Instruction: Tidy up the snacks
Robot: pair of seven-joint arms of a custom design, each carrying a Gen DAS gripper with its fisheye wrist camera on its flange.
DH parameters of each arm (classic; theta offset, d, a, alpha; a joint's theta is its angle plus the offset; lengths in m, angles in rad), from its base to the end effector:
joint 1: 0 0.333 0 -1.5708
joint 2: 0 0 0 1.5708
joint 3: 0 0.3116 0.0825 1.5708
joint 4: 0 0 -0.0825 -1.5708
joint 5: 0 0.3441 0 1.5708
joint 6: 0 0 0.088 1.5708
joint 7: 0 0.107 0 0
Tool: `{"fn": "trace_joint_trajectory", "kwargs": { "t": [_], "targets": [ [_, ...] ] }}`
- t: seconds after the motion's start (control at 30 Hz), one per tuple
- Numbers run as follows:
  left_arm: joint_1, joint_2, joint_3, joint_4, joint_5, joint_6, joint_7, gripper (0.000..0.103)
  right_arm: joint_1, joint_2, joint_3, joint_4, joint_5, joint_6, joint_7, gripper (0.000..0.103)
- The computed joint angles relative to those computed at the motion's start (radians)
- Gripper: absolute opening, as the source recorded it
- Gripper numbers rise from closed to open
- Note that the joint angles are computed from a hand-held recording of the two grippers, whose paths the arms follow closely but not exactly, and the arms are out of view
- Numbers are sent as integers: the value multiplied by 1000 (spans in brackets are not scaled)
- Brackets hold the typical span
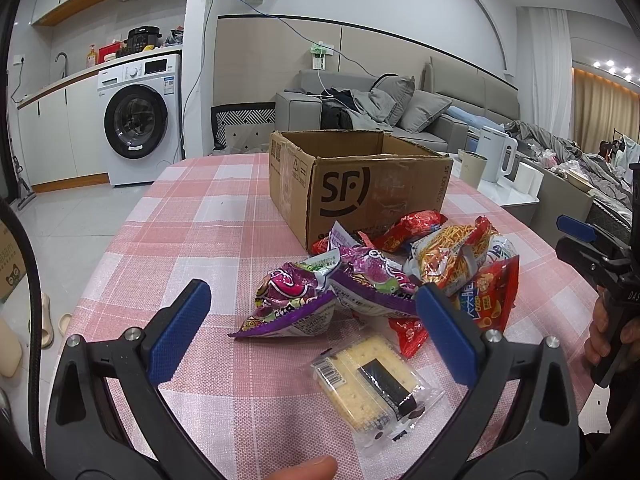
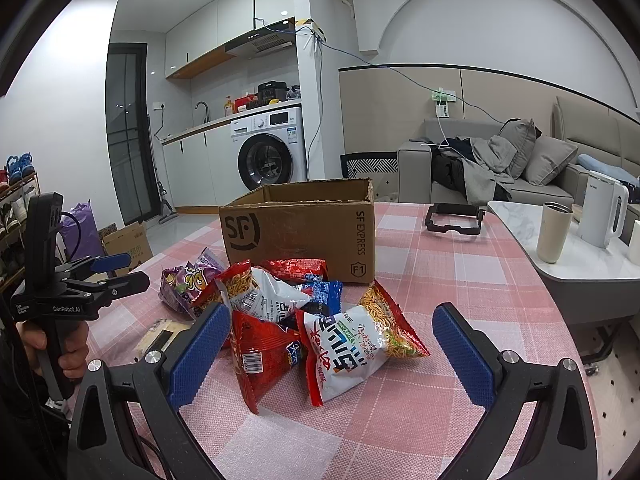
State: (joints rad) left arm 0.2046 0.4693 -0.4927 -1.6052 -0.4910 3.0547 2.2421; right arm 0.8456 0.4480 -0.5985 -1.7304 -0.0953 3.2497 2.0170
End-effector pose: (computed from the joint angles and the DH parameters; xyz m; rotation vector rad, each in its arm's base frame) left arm 0.6791 -0.0895 0.5066 -1.3648 1.8965 -1.1829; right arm 0.6186 0.2453 0.5139 -1.5538 1.3943 -0.8157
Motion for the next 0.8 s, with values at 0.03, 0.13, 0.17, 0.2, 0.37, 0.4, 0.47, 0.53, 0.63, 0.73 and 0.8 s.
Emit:
{"fn": "trace_joint_trajectory", "kwargs": {
  "t": [0.03,0.13,0.17,0.2,0.37,0.4,0.47,0.53,0.63,0.73,0.8],
  "targets": [
    [0,0,0,0,1,0,-1,102,-6,0,6,3,0,-2,-2,103],
    [0,1,1,0,3,0,-2,102,-10,-1,10,3,0,-1,-3,103],
    [0,1,0,1,3,0,-2,102,-6,-1,6,1,0,-1,0,103],
    [0,1,1,1,4,0,-4,102,-10,-1,11,4,0,-3,-2,103],
    [-1,1,1,1,6,-1,-6,102,-19,4,20,10,-2,-6,3,103],
    [-2,0,3,0,7,0,-8,102,-19,4,21,10,-3,-6,4,103],
    [-1,1,1,1,7,0,-6,102,-22,3,24,10,-6,-8,5,103],
    [-2,1,3,1,9,-1,-8,102,-24,1,27,10,-11,-11,7,103],
    [4,5,-1,-3,8,7,-5,102,-35,1,38,13,-17,-14,11,103],
    [1,7,6,-2,14,5,-17,102,-40,1,43,15,-26,-23,21,103],
    [-2,9,11,3,18,-2,-26,102,-57,-1,61,18,-34,-28,25,103]
  ]
}}
